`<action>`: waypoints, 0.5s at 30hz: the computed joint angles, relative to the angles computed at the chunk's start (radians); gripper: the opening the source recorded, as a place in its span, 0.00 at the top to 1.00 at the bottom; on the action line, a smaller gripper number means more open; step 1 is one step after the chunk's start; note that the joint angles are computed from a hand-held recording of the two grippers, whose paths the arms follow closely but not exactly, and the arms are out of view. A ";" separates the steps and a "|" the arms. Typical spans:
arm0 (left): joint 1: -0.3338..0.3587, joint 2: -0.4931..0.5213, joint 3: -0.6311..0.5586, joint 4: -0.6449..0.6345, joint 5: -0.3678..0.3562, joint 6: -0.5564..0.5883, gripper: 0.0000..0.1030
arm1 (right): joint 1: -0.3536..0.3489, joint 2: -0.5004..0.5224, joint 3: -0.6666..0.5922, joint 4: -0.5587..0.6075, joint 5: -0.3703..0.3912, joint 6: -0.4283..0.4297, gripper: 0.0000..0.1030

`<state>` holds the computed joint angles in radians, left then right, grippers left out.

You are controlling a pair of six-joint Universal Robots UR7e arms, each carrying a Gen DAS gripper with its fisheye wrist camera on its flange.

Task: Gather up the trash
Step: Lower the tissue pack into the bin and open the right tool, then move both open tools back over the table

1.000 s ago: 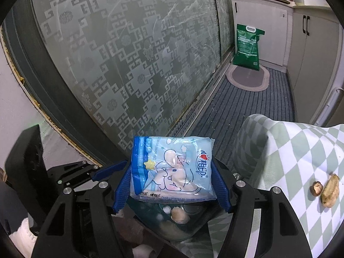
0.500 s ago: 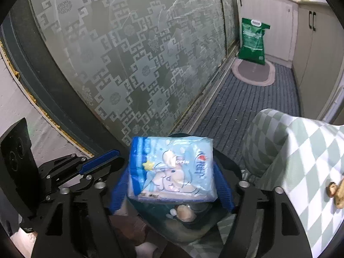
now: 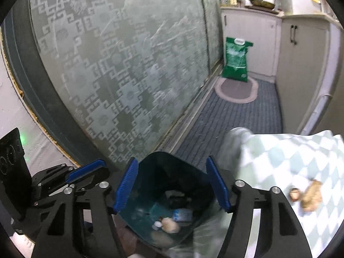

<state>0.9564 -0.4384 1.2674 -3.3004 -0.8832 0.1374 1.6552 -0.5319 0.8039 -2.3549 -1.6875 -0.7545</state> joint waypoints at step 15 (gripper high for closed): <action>-0.027 0.151 -0.240 0.148 -0.093 0.043 0.86 | -0.072 -0.097 0.035 -0.064 -0.014 0.009 0.45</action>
<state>0.9294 -0.2873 1.0273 -3.1528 -0.9763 0.1807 1.5835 -0.6290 0.8391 -2.4194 -1.7015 -0.7451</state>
